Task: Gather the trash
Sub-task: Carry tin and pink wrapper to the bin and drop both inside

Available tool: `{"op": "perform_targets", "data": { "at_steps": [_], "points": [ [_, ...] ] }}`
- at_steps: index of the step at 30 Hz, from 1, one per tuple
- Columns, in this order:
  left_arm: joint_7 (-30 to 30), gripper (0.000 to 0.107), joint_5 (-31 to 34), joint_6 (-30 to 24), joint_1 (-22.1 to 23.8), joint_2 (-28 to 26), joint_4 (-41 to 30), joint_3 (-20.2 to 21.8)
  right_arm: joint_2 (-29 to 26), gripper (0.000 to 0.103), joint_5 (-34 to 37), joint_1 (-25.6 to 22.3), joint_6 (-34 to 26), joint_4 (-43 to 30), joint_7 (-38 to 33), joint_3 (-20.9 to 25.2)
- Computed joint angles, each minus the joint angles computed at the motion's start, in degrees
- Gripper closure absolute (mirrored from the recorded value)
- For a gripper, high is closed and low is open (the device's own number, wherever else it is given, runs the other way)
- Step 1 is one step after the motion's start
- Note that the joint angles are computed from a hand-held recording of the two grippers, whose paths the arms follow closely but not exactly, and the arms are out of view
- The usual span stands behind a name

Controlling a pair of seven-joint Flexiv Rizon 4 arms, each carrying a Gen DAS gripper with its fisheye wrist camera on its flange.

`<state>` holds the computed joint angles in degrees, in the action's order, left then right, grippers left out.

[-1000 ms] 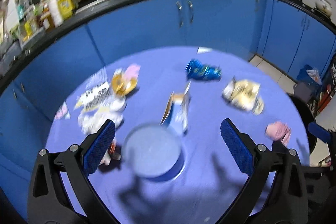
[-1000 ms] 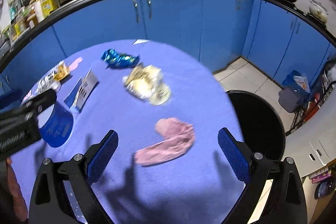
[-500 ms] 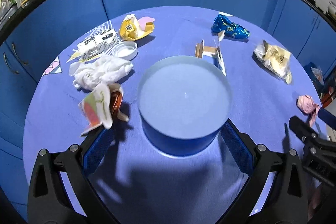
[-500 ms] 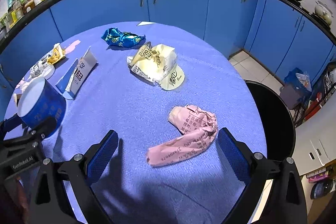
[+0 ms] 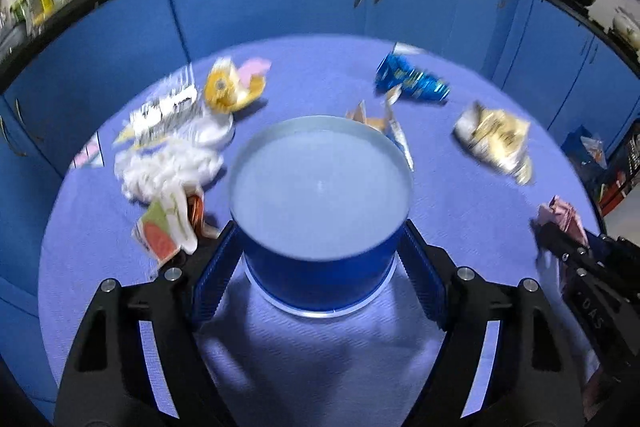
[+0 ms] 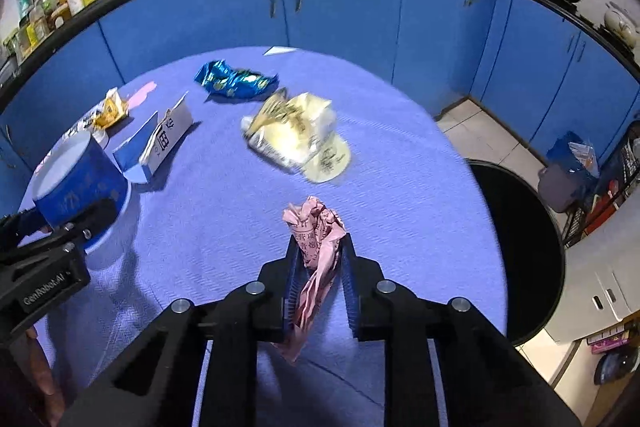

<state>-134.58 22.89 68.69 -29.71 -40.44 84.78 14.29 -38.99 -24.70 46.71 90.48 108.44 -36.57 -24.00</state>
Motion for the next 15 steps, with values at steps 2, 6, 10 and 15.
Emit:
{"op": "perform_targets", "data": {
  "at_steps": [2, 6, 10, 15],
  "points": [
    [-0.6, 0.029, 0.9, 0.5, -0.9, 0.2, -1.0, 0.6, 0.5, 0.084, 0.2, 0.6, 0.8, 0.8, 0.2, -1.1],
    [0.5, 0.029, 0.9, 0.1, -1.2, -0.5, -3.8, -0.2, 1.4, 0.084, 1.4, 3.1, 2.0, 2.6, 0.7, -5.3],
    [2.7, 0.029, 0.2, -0.4, -1.4, -1.9, -7.8, -1.6, 1.9, 0.084, 3.6, 6.0, 2.8, 4.3, 0.4, -10.3],
    [5.1, 0.029, -1.1, -0.9, -2.0, -4.4, -12.3, -2.5, 1.9, 0.084, 6.2, 8.4, 2.6, 5.5, -0.5, -15.4]
  ]
}}
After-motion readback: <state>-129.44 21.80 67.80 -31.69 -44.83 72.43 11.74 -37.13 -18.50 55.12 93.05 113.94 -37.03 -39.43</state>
